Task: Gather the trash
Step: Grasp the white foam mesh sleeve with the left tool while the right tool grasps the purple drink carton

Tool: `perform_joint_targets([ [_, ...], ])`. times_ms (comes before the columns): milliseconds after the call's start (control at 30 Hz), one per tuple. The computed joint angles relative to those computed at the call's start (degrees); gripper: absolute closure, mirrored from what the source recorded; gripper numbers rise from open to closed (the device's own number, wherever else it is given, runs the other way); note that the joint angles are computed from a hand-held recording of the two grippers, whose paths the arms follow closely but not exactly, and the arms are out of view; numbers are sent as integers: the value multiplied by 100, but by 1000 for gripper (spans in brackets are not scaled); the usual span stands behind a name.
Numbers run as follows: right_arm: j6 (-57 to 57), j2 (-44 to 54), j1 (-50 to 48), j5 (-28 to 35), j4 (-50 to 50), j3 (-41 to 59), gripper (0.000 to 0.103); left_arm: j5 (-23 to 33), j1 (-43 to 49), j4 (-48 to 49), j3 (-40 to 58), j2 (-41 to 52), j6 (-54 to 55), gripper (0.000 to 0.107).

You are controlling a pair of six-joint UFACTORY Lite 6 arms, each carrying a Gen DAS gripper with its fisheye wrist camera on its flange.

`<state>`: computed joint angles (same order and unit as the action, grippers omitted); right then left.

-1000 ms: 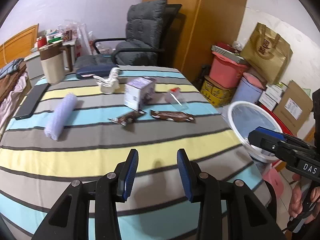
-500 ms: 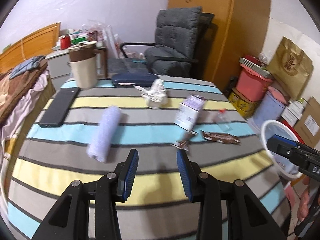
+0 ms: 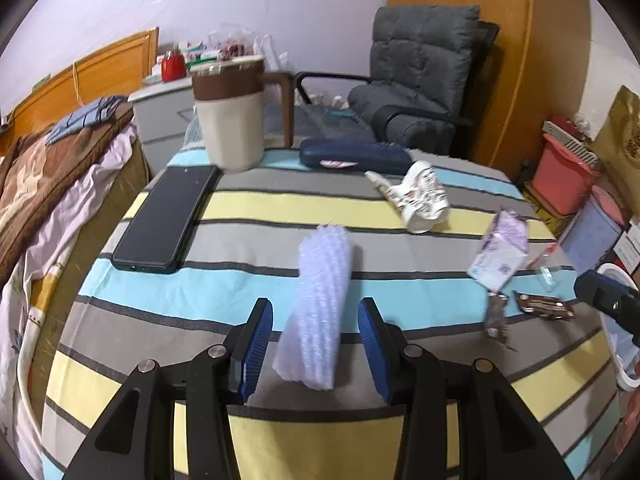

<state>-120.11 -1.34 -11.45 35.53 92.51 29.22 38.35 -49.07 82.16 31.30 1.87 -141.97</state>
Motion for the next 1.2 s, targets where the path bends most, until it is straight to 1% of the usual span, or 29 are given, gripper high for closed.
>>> perform_joint_targets([
  [100,-167,198,496,-291,468,137,52,-232,217,314,-70,118,-285,63],
  [200,-612,542,1017,-648,1195,351,52,-461,370,734,-164,167,-663,63],
  [333,-1149,1068,1334,-1024,1913,735,52,-629,482,1224,-228,238,-1127,63],
  [467,-976,1174,983,-1095,1685,888,52,-765,579,1626,-295,223,-1488,63],
  [533,-1036,1111,810,-1166,1747,859,52,-776,581,1754,-325,200,-1630,63],
  [600,-763,1006,549,-1156,1462,825,52,-797,589,1805,-326,171,-1664,63],
  [667,-392,824,314,-1006,1048,722,52,-803,557,1877,-338,147,-1751,63],
  [733,-249,681,305,-823,903,620,52,-791,540,1874,-335,130,-1751,63],
  [800,-513,574,485,-817,1246,513,51,-781,541,1792,-320,110,-1657,63],
  [833,-613,586,586,-828,1424,508,48,-774,535,1714,-301,117,-1594,63],
  [900,-931,750,824,-920,1959,605,44,-794,582,1704,-274,153,-1587,63],
  [933,-1217,841,956,-1027,2397,650,44,-816,621,1733,-261,188,-1614,63],
  [1067,-1485,1338,1213,-1289,3068,1087,44,-899,768,1930,-203,331,-1784,63],
  [1133,-1492,1521,1236,-1403,3186,1247,44,-913,812,2050,-183,358,-1871,63],
  [1200,-1250,1548,1180,-1408,2908,1280,44,-947,865,2120,-135,410,-1911,63],
])
